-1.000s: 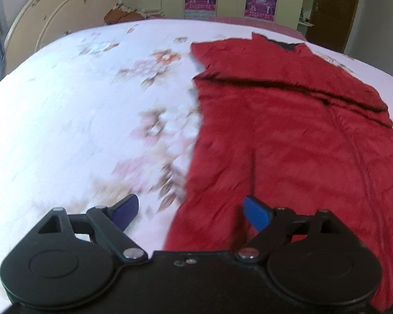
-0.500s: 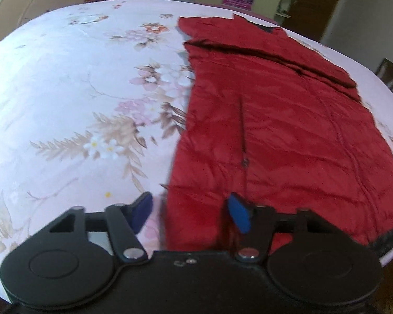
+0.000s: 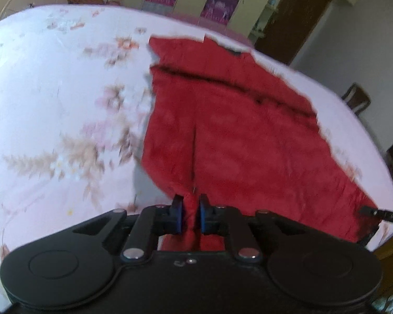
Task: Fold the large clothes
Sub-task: 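Grasp the jacket hem with both grippers and lift it toward the collar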
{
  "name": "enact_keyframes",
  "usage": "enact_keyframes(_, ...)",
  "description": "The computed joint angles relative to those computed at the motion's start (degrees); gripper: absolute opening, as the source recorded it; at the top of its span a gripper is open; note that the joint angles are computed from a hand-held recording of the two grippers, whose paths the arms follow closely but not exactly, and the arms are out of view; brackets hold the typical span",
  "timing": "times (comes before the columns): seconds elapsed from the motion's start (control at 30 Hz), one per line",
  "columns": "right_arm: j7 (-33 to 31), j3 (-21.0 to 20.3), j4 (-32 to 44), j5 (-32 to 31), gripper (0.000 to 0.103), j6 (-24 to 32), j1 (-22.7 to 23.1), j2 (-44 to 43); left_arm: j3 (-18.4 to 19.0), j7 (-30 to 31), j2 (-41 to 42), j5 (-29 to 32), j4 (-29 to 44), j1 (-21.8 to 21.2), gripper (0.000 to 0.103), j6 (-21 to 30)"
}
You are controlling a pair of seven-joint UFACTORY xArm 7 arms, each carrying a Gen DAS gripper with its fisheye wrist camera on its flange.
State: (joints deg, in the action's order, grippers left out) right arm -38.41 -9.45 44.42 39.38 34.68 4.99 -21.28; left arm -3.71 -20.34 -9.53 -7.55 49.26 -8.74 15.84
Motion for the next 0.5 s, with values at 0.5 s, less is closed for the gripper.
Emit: enact_keyframes(0.5,-11.1,3.4,24.0,16.8,0.009,-5.4,-0.2,19.0,1.8,-14.7,17.2,17.3,23.7,1.3,0.01,-5.3)
